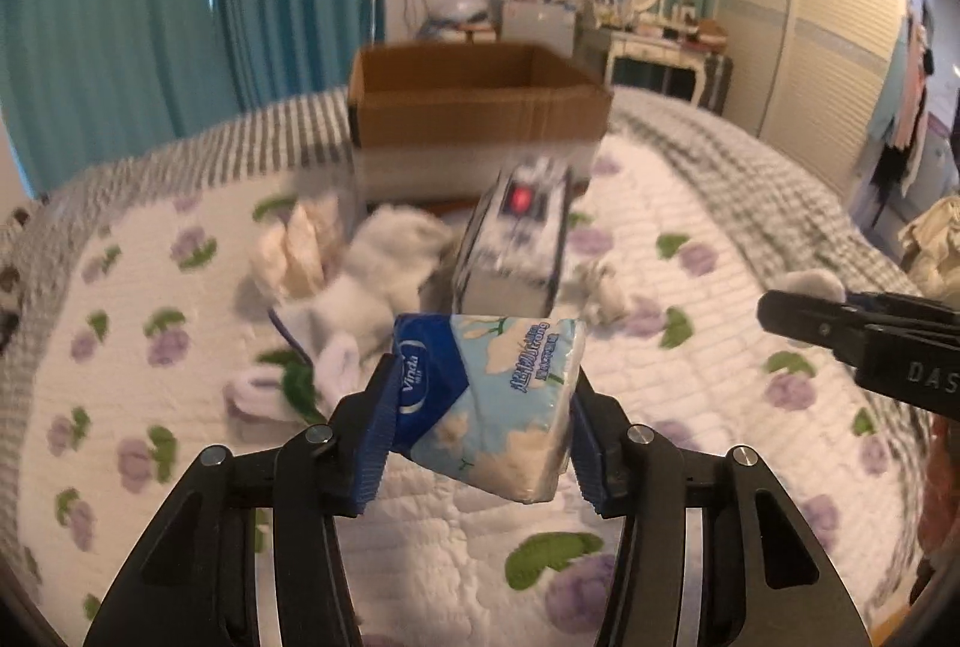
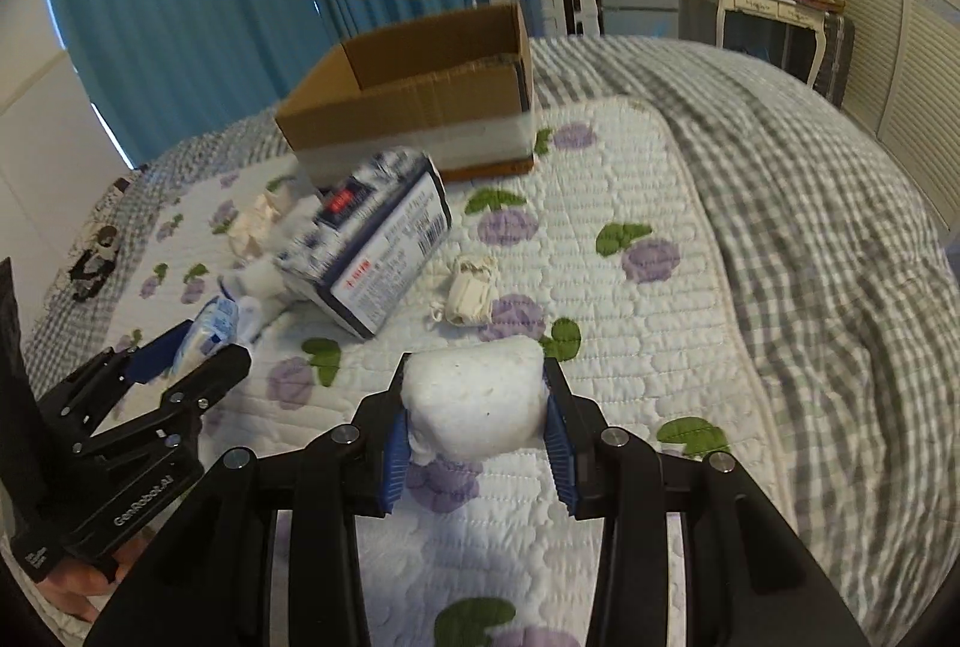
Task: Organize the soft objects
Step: 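Carry both items to the cardboard box and open both grippers to drop them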
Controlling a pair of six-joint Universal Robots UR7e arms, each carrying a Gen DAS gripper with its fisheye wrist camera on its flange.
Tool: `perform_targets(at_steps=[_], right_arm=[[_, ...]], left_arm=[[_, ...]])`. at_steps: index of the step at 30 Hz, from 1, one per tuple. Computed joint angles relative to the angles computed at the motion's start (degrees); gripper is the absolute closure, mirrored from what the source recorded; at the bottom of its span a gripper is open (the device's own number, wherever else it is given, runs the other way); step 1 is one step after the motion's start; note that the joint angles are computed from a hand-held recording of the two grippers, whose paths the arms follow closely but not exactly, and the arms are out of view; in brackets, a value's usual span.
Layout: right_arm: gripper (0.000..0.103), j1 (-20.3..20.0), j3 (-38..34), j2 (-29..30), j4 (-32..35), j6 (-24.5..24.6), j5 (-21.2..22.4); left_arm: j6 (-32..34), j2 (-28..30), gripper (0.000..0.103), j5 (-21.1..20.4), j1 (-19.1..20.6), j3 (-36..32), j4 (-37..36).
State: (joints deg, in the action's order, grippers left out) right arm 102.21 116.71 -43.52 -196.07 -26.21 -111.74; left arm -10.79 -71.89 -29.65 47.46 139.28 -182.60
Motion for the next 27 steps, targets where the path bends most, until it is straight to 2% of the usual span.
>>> perform_targets(at_steps=[5, 10, 12, 15, 18, 22, 27], right_arm=[[0.065, 3.03, 0.98, -4.19, 0.73, -0.96, 1.91], [0.065, 6.57, -2.09, -5.94, 3.44, -2.78, 3.36], [0.065, 8.22, -4.75, -5.49, 4.45, -4.51, 3.35], [0.065, 9.36, -8.58, -4.74, 7.06, -5.59, 4.92], [0.065, 10.23, -15.3, -2.09, 10.86, -6.55, 5.53], [0.065, 10.07, -24.89, 2.95, 15.92, -6.51, 5.05], [0.065, 7.86, -36.59, 10.46, 22.14, -6.65, 5.37]], left_arm=[[-0.33, -5.12, 0.053, 1.88, -4.17, -0.59, 4.44], [0.23, -8.18, 0.053, 0.26, -4.96, -4.31, 9.06], [3.67, -8.07, 0.053, -0.71, -4.24, -7.21, 8.56], [9.45, -6.26, 0.053, 0.37, -3.25, -10.76, 6.22], [15.68, -3.55, 0.053, 0.46, -1.0, -15.58, 3.1], [22.34, 0.85, 0.053, -1.56, 3.34, -22.54, -0.77], [26.64, 6.57, 0.053, -4.28, 8.33, -30.01, -1.9]])
